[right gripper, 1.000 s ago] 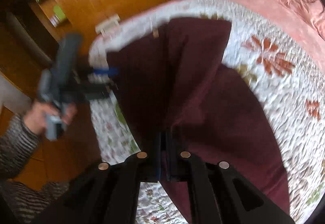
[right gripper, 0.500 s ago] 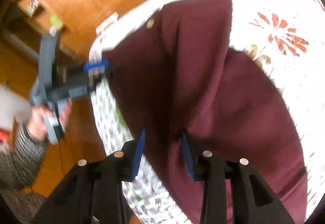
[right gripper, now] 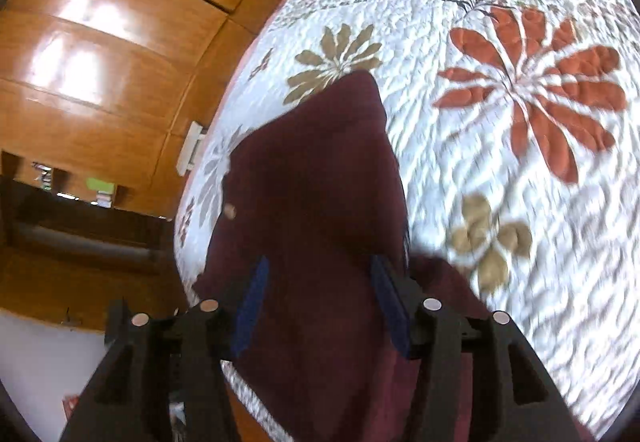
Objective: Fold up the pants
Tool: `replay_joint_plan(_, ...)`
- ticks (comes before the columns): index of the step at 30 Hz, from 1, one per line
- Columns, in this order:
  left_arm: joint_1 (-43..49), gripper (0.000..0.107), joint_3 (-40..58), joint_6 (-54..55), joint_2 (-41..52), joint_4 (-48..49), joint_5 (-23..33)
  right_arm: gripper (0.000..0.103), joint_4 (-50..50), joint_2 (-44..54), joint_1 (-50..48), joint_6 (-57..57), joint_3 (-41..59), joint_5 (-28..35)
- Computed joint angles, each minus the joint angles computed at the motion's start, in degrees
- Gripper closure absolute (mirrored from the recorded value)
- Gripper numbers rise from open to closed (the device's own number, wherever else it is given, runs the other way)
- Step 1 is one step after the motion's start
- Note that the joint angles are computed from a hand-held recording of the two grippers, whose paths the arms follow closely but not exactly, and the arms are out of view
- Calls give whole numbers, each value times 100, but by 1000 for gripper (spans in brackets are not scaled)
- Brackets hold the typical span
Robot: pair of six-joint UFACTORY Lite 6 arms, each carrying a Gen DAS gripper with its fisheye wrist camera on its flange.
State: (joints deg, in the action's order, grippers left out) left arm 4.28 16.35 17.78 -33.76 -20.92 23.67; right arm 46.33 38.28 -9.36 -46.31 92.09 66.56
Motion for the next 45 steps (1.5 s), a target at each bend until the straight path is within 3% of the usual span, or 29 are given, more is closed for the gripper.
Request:
replay_joint_plan(8,398,38,-170,1057,-191,-781,205,42,105,25,-44,-218,438,-181)
replay_joint_plan(11,501,36,-131,1312,-74,-1027,214,40,-276,522,-89,348,975,-268)
replay_joint_plan(13,455,34,-119,1252,-61,-972,195,39,-220,1033,-52,472,1406,159)
replay_joint_plan(15,321,33,-116,1069,-18,-829,88,39,-207,1163,82,504,1384,110)
replay_joint_plan(17,199,33,-133,903,10,-649,-18,64,-161,1137,194,485,1225,-135)
replay_joint_plan(18,175,32,-145,892,6,-629,-39,84,-144,1028,206,412,1086,-200)
replay_joint_plan(19,167,32,-144,915,8,-646,-47,92,-57,930,244,270,957,-257)
replay_joint_plan(20,251,32,-155,1118,-32,-805,11,93,34,812,237,113,806,-295)
replay_joint_plan(23,888,34,-184,2158,-312,-1578,524,93,566,21,139,-736,89,-213)
replay_joint_plan(26,1444,36,-186,2417,-784,-1639,1104,93,1123,-658,8,-1262,-421,322)
replay_joint_plan(30,2261,36,-158,2624,-1462,-1537,1823,93,1396,-1597,510,-1658,-1298,562)
replay_joint_plan(37,4681,36,334,4188,-1384,-2194,3269,93,1491,-2402,1970,-2078,-3071,-301)
replay_joint_plan(40,4920,36,485,4347,-1007,-2350,3385,93,1586,-2293,2364,-2169,-3472,-684)
replay_joint_plan(43,5164,36,683,4612,-457,-2707,3839,93,1662,-2206,2479,-2234,-3657,-884)
replay_joint_plan(45,4944,36,818,4554,3,-2857,3684,93,1697,-2193,2493,-2277,-3728,-913)
